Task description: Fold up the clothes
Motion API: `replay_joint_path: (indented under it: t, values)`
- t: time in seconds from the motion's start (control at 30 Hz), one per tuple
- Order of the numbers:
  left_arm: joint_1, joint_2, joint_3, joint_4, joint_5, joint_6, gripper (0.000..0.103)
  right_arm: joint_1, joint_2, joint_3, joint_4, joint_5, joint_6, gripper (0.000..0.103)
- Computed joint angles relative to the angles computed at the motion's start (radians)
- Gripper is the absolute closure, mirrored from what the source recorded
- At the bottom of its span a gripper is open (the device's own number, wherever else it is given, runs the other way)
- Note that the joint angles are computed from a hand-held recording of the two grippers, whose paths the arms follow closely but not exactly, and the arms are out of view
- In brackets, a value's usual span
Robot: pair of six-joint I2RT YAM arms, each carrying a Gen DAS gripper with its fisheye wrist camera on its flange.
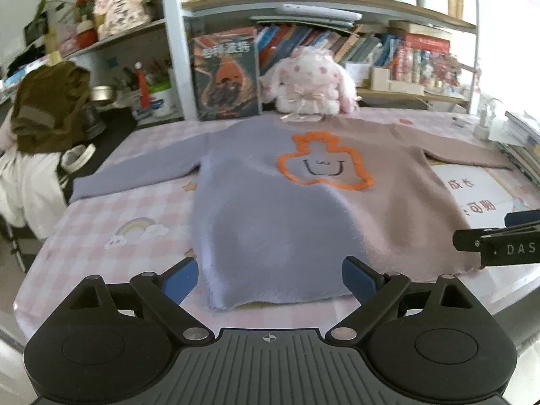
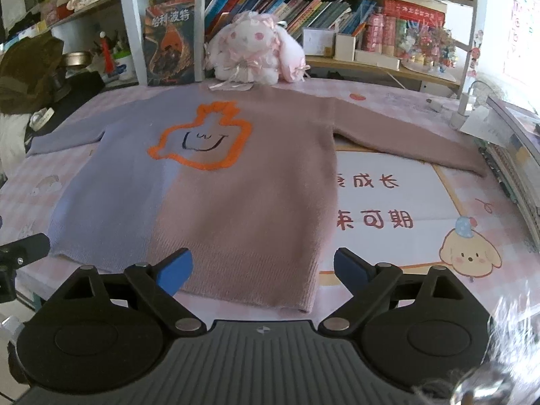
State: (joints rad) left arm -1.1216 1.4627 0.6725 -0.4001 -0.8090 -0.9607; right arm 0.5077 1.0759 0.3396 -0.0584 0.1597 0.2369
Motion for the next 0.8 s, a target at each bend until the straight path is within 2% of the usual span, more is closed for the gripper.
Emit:
replay_joint_path:
  t: [0.17,0.3,0.47,0.57,0.7,0.8]
  values:
    - [0.066,-0.062,-0.089,0.145,0.065,0.171,0.009,0.052,0.027,0.014,-0.012,0.073,0.085,0.012]
    - [0.172,-0.161,-0.207,0.299,0.161,0.383,0.009,0.164,0.098,0.052,-0.029,0.192,0.221,0.012]
    - [0.445,-0.329,-0.328,0.406,0.428,0.688,0.008,0.349,0.258,0.179,-0.112,0.370,0.477,0.012]
    - [0.623,-0.372,-0.368,0.436,0.584,0.826,0.008,0.458,0.363,0.273,-0.178,0.462,0.617,0.012]
    - [0.857,-0.389,-0.392,0.451,0.781,0.989,0.008,0.566,0.533,0.426,-0.281,0.525,0.797,0.012]
    - [1.016,-0.383,-0.385,0.437,0.899,1.074,0.008,0.606,0.631,0.536,-0.349,0.535,0.864,0.012]
